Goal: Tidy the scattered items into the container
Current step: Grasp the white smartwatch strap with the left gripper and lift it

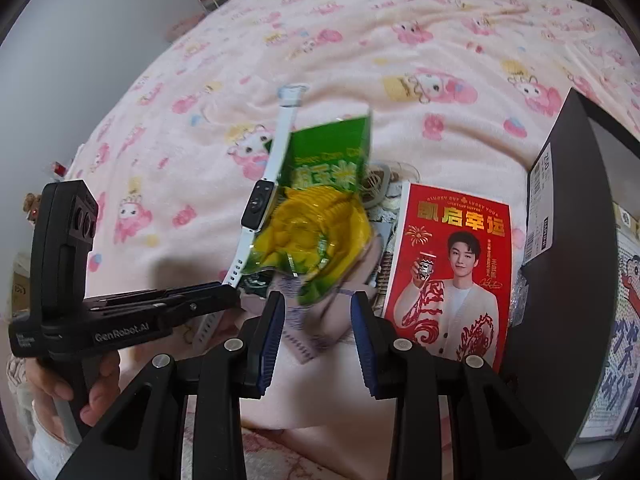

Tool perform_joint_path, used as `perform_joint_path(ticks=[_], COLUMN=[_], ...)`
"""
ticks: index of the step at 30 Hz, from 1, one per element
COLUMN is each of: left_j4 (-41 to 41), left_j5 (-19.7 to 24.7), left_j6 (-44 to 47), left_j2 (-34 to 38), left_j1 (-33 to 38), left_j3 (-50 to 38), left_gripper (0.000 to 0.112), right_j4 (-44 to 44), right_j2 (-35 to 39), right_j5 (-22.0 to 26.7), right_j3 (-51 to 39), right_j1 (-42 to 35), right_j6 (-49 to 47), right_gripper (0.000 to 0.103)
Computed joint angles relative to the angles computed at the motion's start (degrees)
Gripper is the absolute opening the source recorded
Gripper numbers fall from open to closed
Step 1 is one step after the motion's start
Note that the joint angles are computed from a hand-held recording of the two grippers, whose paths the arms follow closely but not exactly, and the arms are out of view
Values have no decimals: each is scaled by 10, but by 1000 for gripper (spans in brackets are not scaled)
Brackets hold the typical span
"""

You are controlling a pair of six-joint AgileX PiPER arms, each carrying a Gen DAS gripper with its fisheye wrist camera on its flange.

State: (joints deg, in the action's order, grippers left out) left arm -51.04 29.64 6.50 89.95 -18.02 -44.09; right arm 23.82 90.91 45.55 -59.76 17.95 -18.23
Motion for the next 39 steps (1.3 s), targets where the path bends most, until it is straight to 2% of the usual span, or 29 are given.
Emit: perform_joint_path(ticks=[3, 6, 9, 10, 13, 15, 17, 19, 20, 22, 24, 25, 26, 27, 30, 34, 35, 37, 39], left_j4=[4, -79, -26, -28, -98, -68, -46, -38, -45, -54, -27, -14, -4, 1, 16, 47, 49, 49, 101], left_j5=[9, 26, 7, 29, 48, 51, 67, 61, 69, 74, 75, 73, 72, 69, 73, 65, 67, 73, 79], left_j6=[-3, 72, 8, 6, 71, 45, 31, 23, 31, 42, 20, 7, -2, -7, -23, -63, -71, -80, -133], left_j2=[-29, -46, -13, 9, 26, 31, 49, 54, 59, 69, 77, 81, 78, 73, 58, 46, 48, 62, 81], left_j1=[-5, -6, -44, -39, -16, -18, -19, -28, -23, -24, -37, -47, -53, -58, -81, -140, -153, -185, -222], left_j3=[2, 5, -33, -51, -52, -65, -88, -90, -96, -108, -131, -142, -148, -151, -163, -193, -204, -235, -278], left_gripper=[4, 4, 4, 4, 4, 4, 4, 3, 3, 3, 3, 3, 3, 3, 3, 3, 3, 3, 3], right_j4=[22, 45, 59, 61, 66, 71, 71, 69, 65, 74, 82, 91, 105, 119, 107, 126, 127, 149, 165], right_j2=[-27, -30, -42, -45, -46, -46, -32, -10, 4, 37, 61, 67, 67, 61, 16, -80, -105, -147, -191], right_j5=[-1, 14, 22, 20, 24, 19, 26, 39, 47, 74, 92, 94, 94, 90, 63, 73, 82, 116, 161], right_j3=[19, 26, 34, 39, 46, 49, 40, 25, 16, -2, -13, -13, -11, -6, 24, 84, 98, 122, 147], right_j1=[-1, -5, -10, -10, -10, -14, -18, -17, -14, -15, -21, -27, -34, -41, -48, -96, -114, -169, -240], right_j6=[-17, -41, -59, -65, -74, -76, -80, -80, -79, -91, -94, -96, -106, -117, -108, -137, -145, -183, -223], right_gripper=[31, 31, 31, 31, 31, 31, 34, 37, 42, 43, 43, 42, 29, 11, 8, 7, 3, 1, 1])
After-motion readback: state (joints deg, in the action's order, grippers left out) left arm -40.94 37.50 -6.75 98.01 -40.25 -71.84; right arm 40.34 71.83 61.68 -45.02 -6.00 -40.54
